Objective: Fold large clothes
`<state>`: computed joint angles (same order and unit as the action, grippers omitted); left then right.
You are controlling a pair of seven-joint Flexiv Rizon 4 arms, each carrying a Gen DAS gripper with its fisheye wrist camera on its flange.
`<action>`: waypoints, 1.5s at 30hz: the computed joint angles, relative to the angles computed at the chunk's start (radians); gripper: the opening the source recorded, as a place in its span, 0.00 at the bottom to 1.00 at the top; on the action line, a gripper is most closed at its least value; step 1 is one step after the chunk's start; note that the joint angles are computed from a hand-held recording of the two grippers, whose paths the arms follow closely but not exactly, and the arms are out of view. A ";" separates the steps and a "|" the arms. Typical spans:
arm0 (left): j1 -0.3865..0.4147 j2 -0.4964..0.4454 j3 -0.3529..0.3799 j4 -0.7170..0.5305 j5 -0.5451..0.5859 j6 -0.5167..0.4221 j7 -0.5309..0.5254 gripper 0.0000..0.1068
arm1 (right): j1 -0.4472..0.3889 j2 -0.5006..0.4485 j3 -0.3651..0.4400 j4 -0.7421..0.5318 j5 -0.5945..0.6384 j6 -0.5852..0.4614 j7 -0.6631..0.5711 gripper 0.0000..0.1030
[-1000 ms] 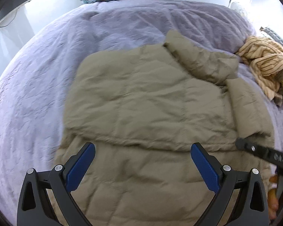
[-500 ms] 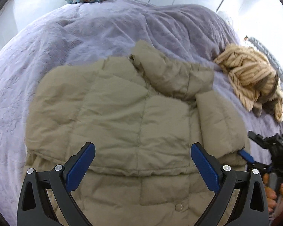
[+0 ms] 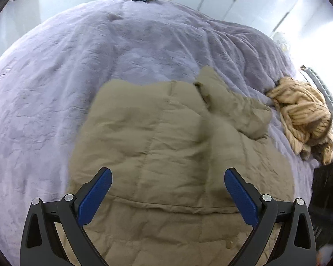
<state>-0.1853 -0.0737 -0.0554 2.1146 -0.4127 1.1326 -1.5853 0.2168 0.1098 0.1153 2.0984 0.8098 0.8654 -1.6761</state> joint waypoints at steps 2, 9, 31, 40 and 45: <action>-0.005 -0.019 -0.026 -0.005 -0.084 -0.005 0.080 0.95 | -0.032 0.052 -0.013 0.066 -0.020 -0.020 0.048 0.60; -0.031 -0.136 -0.092 -0.078 -0.253 -0.038 0.176 0.95 | -0.189 0.197 -0.180 0.217 0.023 -0.041 0.195 0.60; -0.042 -0.091 0.003 -0.074 0.176 -0.098 -0.090 0.11 | -0.266 0.087 -0.154 0.228 -0.081 0.084 0.288 0.13; -0.034 -0.036 -0.025 -0.096 0.151 -0.066 0.022 0.11 | -0.284 0.227 -0.122 0.288 -0.393 0.132 0.389 0.13; -0.063 -0.140 -0.052 -0.192 0.179 -0.049 0.031 0.11 | -0.235 0.117 -0.205 0.205 -0.329 0.154 0.315 0.13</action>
